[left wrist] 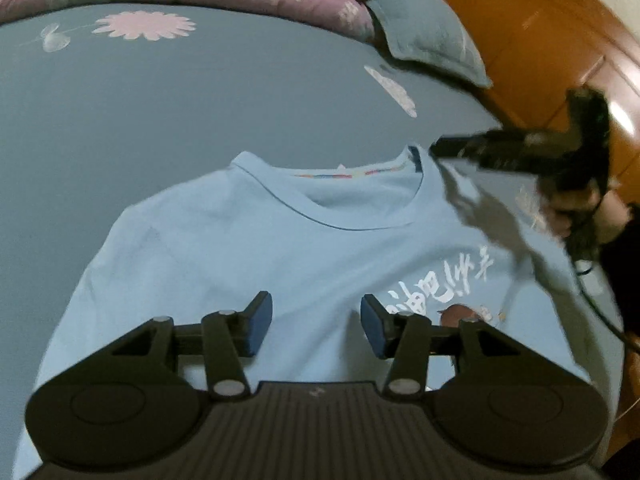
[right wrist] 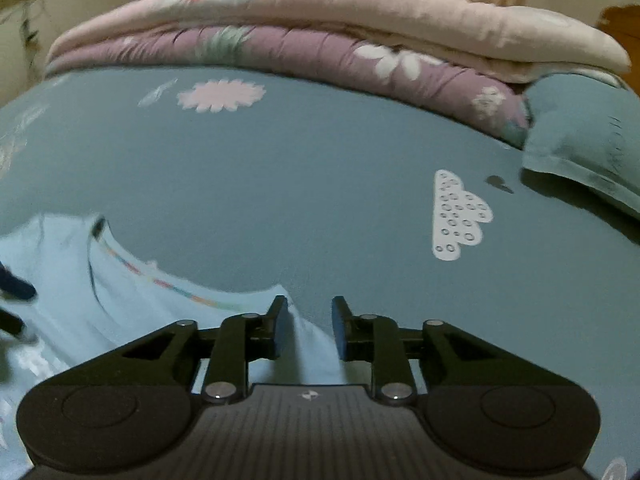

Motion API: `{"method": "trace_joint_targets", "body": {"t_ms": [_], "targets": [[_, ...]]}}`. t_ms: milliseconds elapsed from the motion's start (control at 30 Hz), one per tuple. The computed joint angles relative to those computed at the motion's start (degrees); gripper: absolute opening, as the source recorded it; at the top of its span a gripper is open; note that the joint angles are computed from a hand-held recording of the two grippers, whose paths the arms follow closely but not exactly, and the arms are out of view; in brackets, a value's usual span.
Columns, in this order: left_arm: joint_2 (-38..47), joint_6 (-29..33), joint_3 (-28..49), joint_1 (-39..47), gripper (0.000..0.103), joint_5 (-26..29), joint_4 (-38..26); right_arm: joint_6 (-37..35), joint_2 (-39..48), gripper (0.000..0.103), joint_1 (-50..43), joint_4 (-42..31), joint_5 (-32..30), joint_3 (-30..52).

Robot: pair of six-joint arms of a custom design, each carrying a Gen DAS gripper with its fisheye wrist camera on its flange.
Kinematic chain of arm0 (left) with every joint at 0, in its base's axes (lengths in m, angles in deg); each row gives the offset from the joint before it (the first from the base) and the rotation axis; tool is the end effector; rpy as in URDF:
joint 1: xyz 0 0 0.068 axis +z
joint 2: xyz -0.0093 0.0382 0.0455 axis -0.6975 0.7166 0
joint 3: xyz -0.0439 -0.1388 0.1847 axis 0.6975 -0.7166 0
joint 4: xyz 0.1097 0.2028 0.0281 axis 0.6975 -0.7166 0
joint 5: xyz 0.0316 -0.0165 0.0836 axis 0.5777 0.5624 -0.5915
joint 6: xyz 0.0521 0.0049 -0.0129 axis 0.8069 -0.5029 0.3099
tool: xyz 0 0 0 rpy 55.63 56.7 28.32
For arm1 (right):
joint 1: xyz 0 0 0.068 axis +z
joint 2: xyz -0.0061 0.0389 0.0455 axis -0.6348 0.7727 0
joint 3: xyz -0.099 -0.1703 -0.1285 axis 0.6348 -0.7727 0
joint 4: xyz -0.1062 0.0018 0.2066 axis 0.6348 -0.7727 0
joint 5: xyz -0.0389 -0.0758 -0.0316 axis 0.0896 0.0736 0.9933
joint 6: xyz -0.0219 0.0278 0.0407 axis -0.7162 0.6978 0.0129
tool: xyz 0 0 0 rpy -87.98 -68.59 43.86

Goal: Fold clothes

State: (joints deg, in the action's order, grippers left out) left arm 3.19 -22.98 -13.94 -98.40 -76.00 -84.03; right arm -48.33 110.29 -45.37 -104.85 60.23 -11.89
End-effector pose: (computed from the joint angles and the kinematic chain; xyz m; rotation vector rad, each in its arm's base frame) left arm 0.1182 -0.1547 0.1867 0.1036 2.4829 -0.6225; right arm 0.2447 -0.0113 0.2037 -0.7327 2.2992 0.2022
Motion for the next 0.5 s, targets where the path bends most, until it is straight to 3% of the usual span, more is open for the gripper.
{"method": "trace_joint_targets", "body": {"t_ms": [67, 167, 200, 267, 333, 433, 500], "targets": [[-1.5, -3.1, -1.5, -0.8, 0.049, -0.5, 0.5, -3.6, 2.5, 0.041, -0.2, 0.9, -0.1, -0.3], [-3.7, -7.0, -2.8, -4.7, 0.050, -3.7, -0.8, -8.3, 1.6, 0.041, -1.8, 3.1, -2.3, -3.9], [-3.8, -7.5, -2.8, -5.8, 0.050, -4.8, -1.1, -9.2, 1.2, 0.037, -2.2, 2.6, -3.1, -4.2], [-2.3, -7.8, -0.9, -6.8, 0.050, -6.3, -2.5, -11.1, -0.1, 0.010, -2.2, 1.8, -3.4, -5.1], [-0.8, -8.1, 1.1, -7.7, 0.050, -7.7, -4.0, -10.2, -3.1, 0.009, -0.1, 5.6, 0.0, -8.0], [1.8, -5.8, 4.9, -8.9, 0.050, -10.4, -5.4, -2.0, -3.1, 0.008, 1.5, 13.0, 4.9, -9.2], [3.5, -3.9, 7.0, -8.9, 0.051, -11.4, -5.5, 1.7, -2.0, 0.012, 1.6, 11.8, 6.9, -7.0]]}}
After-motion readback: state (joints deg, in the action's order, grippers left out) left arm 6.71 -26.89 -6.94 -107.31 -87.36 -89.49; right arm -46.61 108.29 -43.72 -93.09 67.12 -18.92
